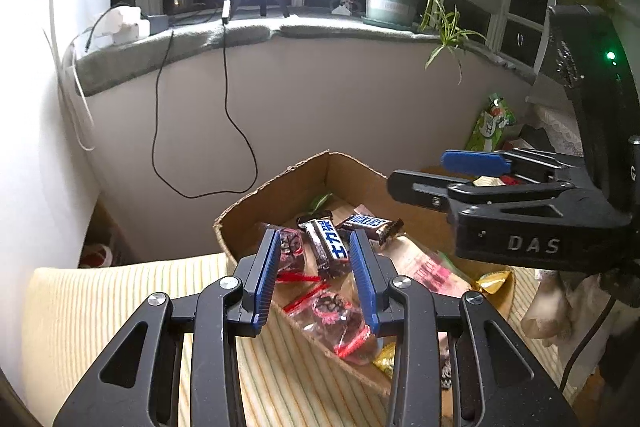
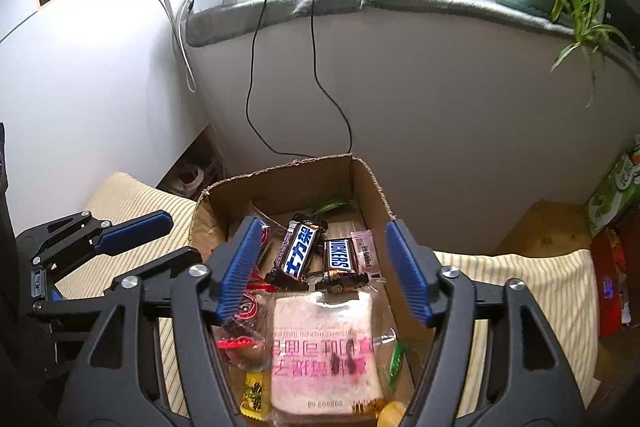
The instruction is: Organize snacks
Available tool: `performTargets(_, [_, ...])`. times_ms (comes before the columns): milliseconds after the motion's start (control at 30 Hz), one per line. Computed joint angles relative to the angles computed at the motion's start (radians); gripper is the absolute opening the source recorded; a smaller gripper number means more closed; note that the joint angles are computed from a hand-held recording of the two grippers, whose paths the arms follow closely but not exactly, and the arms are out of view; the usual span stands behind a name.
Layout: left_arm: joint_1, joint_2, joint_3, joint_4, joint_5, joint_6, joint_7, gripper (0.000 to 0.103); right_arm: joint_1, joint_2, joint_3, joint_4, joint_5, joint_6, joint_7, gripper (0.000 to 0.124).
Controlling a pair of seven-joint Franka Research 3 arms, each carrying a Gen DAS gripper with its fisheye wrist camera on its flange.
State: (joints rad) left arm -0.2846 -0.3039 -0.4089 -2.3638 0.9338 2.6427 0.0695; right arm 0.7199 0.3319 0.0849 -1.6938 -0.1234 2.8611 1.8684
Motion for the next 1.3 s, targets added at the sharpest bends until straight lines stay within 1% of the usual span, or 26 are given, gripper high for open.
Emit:
performTargets(67, [-0.005, -0.019, -0.004, -0.011, -0.004, -0.007, -0.005, 0.038, 0.017, -0.035, -0.019, -0.042, -0.028, 0.019, 0.035, 0.08])
performTargets(167, [-0.015, -0.065, -0.018, -0.04, -0.013, -0.025, -0.02, 0.042, 0.041, -0.073, -0.042, -0.085, -0.099, 0.029, 0.098, 0.083])
performTargets(233, [-0.018, -0.091, -0.027, -0.057, -0.02, -0.033, -0.031, 0.052, 0.071, -0.108, -0.073, -0.122, -0.2, 0.031, 0.185, 0.085])
performTargets(267, [-0.019, -0.102, -0.034, -0.064, -0.024, -0.041, -0.037, 0.055, 0.077, -0.125, -0.079, -0.142, -0.244, 0.036, 0.225, 0.087])
performTargets(367, [-0.034, -0.145, -0.058, -0.09, -0.046, -0.085, -0.053, 0.062, 0.075, -0.18, -0.072, -0.207, -0.341, 0.059, 0.318, 0.094])
performTargets(433, [-0.047, -0.181, -0.076, -0.112, -0.06, -0.115, -0.073, 0.066, 0.075, -0.213, -0.071, -0.243, -0.426, 0.063, 0.402, 0.098])
performTargets(533, [-0.069, -0.237, -0.099, -0.143, -0.084, -0.15, -0.112, 0.071, 0.082, -0.27, -0.073, -0.291, -0.642, 0.046, 0.603, 0.103])
performTargets(567, [-0.076, -0.257, -0.108, -0.153, -0.092, -0.163, -0.126, 0.072, 0.076, -0.28, -0.064, -0.297, -0.683, 0.038, 0.638, 0.103])
performTargets(600, [-0.083, -0.277, -0.12, -0.159, -0.1, -0.185, -0.137, 0.073, 0.073, -0.3, -0.056, -0.312, -0.754, 0.022, 0.71, 0.103])
performTargets(633, [-0.089, -0.29, -0.13, -0.163, -0.106, -0.203, -0.146, 0.074, 0.064, -0.31, -0.043, -0.32, -0.779, 0.016, 0.739, 0.103])
performTargets(733, [-0.11, -0.328, -0.153, -0.175, -0.122, -0.249, -0.171, 0.08, 0.03, -0.346, -0.006, -0.366, -0.83, 0.033, 0.813, 0.103])
performTargets(800, [-0.125, -0.339, -0.166, -0.178, -0.136, -0.286, -0.176, 0.08, 0.005, -0.369, 0.018, -0.398, -0.86, 0.05, 0.866, 0.103])
performTargets(933, [-0.163, -0.344, -0.163, -0.19, -0.172, -0.329, -0.173, 0.08, -0.046, -0.398, 0.07, -0.436, -0.902, 0.062, 0.939, 0.103])
performTargets(1000, [-0.174, -0.347, -0.166, -0.192, -0.185, -0.352, -0.183, 0.08, -0.071, -0.408, 0.096, -0.447, -0.918, 0.06, 0.958, 0.103])
performTargets(1100, [-0.187, -0.348, -0.168, -0.192, -0.191, -0.374, -0.189, 0.08, -0.107, -0.422, 0.128, -0.469, -0.9, 0.082, 0.955, 0.103])
performTargets(1300, [-0.205, -0.349, -0.17, -0.187, -0.187, -0.4, -0.198, 0.08, -0.181, -0.448, 0.2, -0.49, -0.901, 0.074, 0.964, 0.103])
